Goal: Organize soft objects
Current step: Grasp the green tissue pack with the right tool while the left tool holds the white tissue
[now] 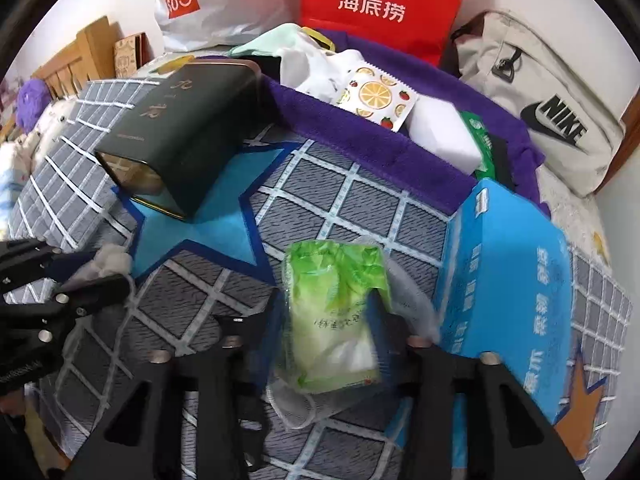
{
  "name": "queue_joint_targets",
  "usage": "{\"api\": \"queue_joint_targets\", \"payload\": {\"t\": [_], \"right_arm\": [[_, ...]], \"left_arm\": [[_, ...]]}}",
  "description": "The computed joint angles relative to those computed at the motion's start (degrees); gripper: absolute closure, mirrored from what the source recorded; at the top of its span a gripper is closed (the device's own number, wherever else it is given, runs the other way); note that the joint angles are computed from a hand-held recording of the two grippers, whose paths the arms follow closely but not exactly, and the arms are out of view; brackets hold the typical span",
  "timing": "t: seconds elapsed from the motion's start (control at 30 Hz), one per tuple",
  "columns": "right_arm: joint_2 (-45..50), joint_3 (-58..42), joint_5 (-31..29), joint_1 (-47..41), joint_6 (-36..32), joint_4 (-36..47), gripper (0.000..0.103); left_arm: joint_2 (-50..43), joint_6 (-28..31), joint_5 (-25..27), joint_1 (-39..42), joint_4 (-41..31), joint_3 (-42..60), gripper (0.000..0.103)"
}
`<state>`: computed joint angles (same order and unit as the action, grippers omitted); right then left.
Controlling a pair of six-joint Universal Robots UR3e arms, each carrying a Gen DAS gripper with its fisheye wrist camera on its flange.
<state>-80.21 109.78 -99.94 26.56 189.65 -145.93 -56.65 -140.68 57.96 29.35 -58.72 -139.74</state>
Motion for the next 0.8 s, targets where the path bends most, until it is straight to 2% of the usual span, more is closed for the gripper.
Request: {"api": "queue_joint_targets", "payload": {"t": [0.03,0.13,0.27,0.5,0.67,0.8], "right_arm": [[-0.8,0.6,1.2,-0.5,-0.2,-0.3,0.078],[-3.8,2.4,4.6,-1.9,-0.6,-0.8,0.083],[-7.1,4.2,7.9,-1.8,-0.3,-0.7,0.084],[-7.1,5.5,8.5,1.3,-0.3,-1.4,0.080],[-8.5,6.8,8.3,0.1,1.2,-1.7,0.052],[-7.6,6.4,8.3,-0.2,1.2,-1.4,0.041]], "left_arm": [[-0.1,0.0,-0.1,0.1,-0.1,0.0,0.075],[-0.1,0.3,-0.6,0.6,-0.8,0.1,0.075],[0.3,1.2,-1.1,1.4,-2.2,0.3,0.075],[0.0,0.3,-0.6,0.7,-1.3,0.3,0.075],[-0.8,0.0,-0.5,0.4,-0.8,0.6,0.075],[-0.9,-0.1,-0.5,0.4,-0.5,0.5,0.075]]}}
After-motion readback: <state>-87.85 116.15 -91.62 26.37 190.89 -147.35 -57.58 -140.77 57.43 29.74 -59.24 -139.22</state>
